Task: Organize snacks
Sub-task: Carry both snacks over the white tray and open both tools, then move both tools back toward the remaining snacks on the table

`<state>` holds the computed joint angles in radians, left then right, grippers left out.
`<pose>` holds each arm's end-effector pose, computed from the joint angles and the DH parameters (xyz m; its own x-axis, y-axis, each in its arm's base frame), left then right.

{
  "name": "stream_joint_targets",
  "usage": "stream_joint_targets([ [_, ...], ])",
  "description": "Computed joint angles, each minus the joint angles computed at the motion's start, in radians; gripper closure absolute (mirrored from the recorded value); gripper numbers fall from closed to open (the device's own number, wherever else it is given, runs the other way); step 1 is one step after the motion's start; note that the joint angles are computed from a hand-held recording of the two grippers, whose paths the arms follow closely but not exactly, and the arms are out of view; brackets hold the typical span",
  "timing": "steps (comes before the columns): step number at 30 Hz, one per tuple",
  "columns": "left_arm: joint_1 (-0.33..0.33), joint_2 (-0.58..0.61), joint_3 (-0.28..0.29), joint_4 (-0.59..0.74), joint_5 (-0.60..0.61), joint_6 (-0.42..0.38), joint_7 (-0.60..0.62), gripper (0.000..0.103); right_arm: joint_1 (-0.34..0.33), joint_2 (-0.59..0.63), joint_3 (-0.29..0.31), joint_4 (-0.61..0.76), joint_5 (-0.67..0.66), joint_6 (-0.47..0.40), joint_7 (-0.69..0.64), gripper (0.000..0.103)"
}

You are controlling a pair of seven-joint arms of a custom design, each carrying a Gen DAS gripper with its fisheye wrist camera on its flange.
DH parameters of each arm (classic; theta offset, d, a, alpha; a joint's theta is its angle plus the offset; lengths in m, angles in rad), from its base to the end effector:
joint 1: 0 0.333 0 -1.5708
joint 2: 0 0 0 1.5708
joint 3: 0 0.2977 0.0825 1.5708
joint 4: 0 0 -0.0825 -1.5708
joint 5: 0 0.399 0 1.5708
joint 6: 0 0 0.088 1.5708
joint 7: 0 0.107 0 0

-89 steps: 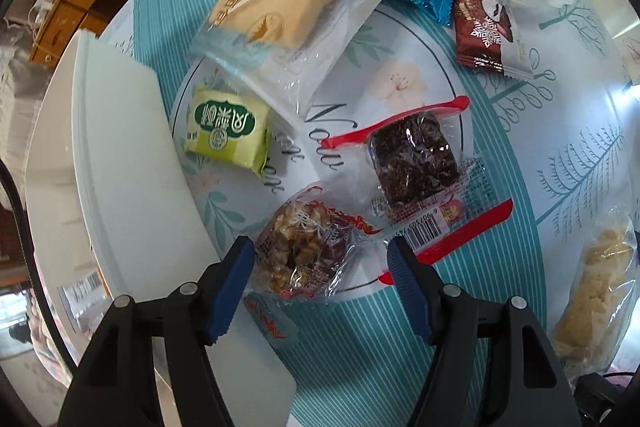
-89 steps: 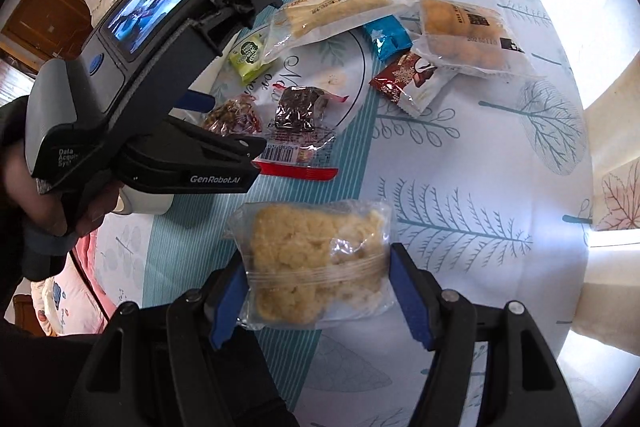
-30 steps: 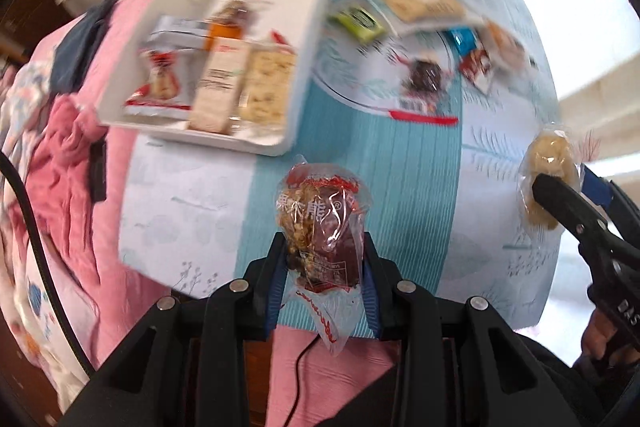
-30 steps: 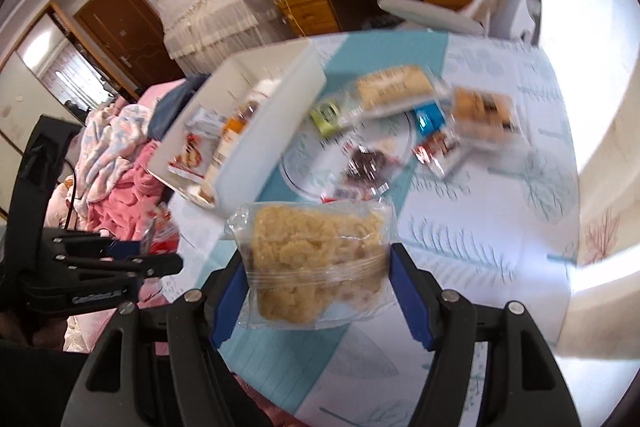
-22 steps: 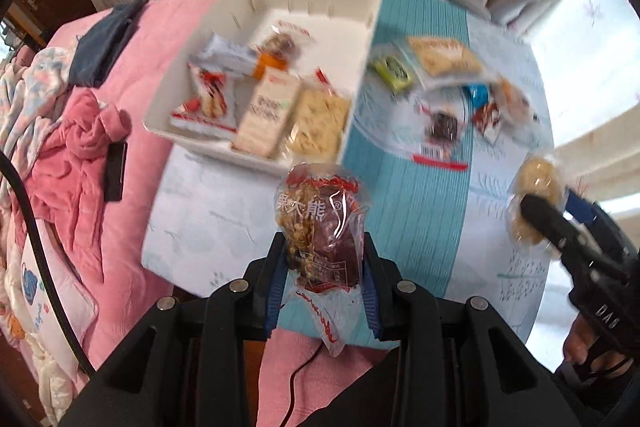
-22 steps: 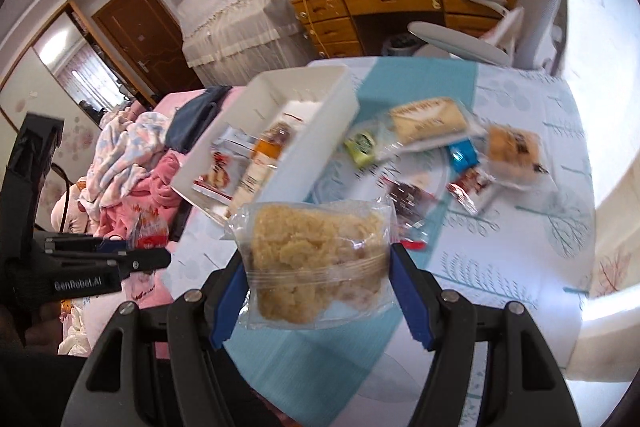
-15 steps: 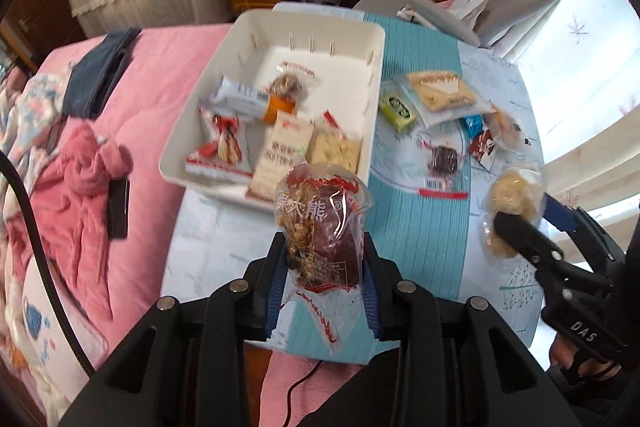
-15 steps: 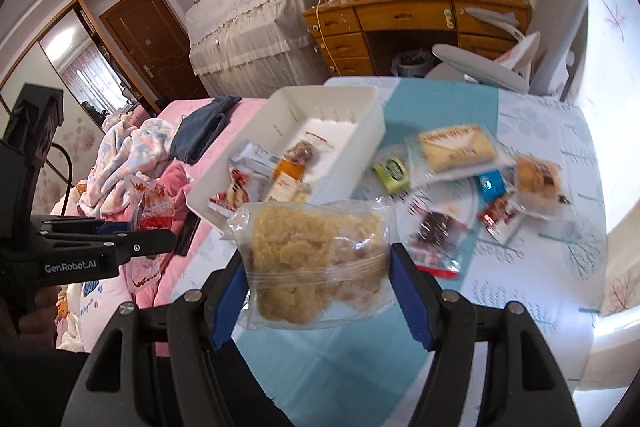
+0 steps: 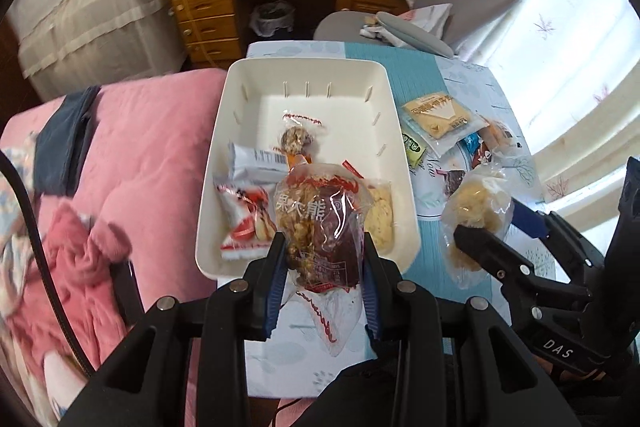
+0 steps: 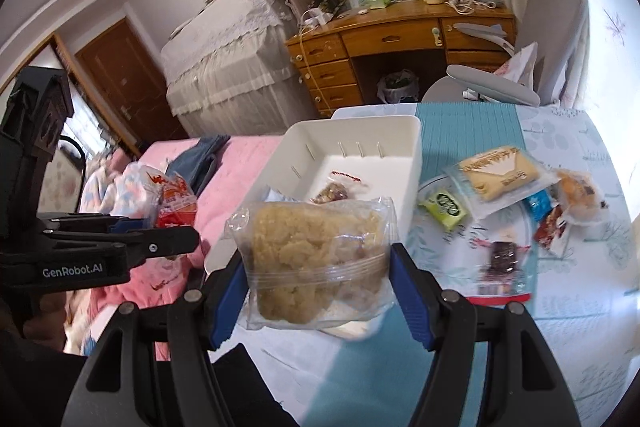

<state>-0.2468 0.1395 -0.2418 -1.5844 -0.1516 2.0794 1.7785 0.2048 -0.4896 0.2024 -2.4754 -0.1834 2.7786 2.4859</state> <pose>0.5738 -0.3030 0.5706 -0.6089 -0.7860 0.1074 -0.7573 0.5355 -0.3738 0.4263 0.2012 0.5304 -0.1833 -0.9084 -0.3757 -0.6839 0.3924 -0.6151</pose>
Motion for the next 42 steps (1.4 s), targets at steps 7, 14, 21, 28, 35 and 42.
stream_joint_targets([
  [7, 0.04, 0.1, -0.001, 0.101, -0.082, -0.037, 0.162, 0.071, -0.117, 0.08, 0.141, 0.068, -0.16, 0.009, 0.32, 0.035],
  [14, 0.056, 0.162, -0.01, 0.168, -0.115, -0.059, 0.235, 0.057, -0.078, 0.134, 0.126, 0.139, -0.271, -0.083, 0.461, 0.032],
  [21, 0.059, 0.165, -0.003, 0.173, -0.11, -0.054, 0.22, 0.027, 0.002, 0.159, 0.062, 0.175, -0.283, -0.163, 0.475, 0.018],
  [28, 0.066, 0.156, -0.001, 0.153, -0.118, -0.054, 0.181, 0.027, 0.025, 0.145, 0.046, 0.173, -0.312, -0.2, 0.497, 0.016],
  [35, 0.054, 0.131, -0.004, 0.123, -0.121, -0.047, 0.132, 0.027, 0.033, 0.094, 0.028, 0.128, -0.283, -0.194, 0.473, 0.016],
  [42, 0.024, 0.11, -0.015, 0.101, -0.113, -0.049, 0.067, 0.027, 0.02, 0.0, 0.016, 0.06, -0.227, -0.206, 0.404, 0.016],
])
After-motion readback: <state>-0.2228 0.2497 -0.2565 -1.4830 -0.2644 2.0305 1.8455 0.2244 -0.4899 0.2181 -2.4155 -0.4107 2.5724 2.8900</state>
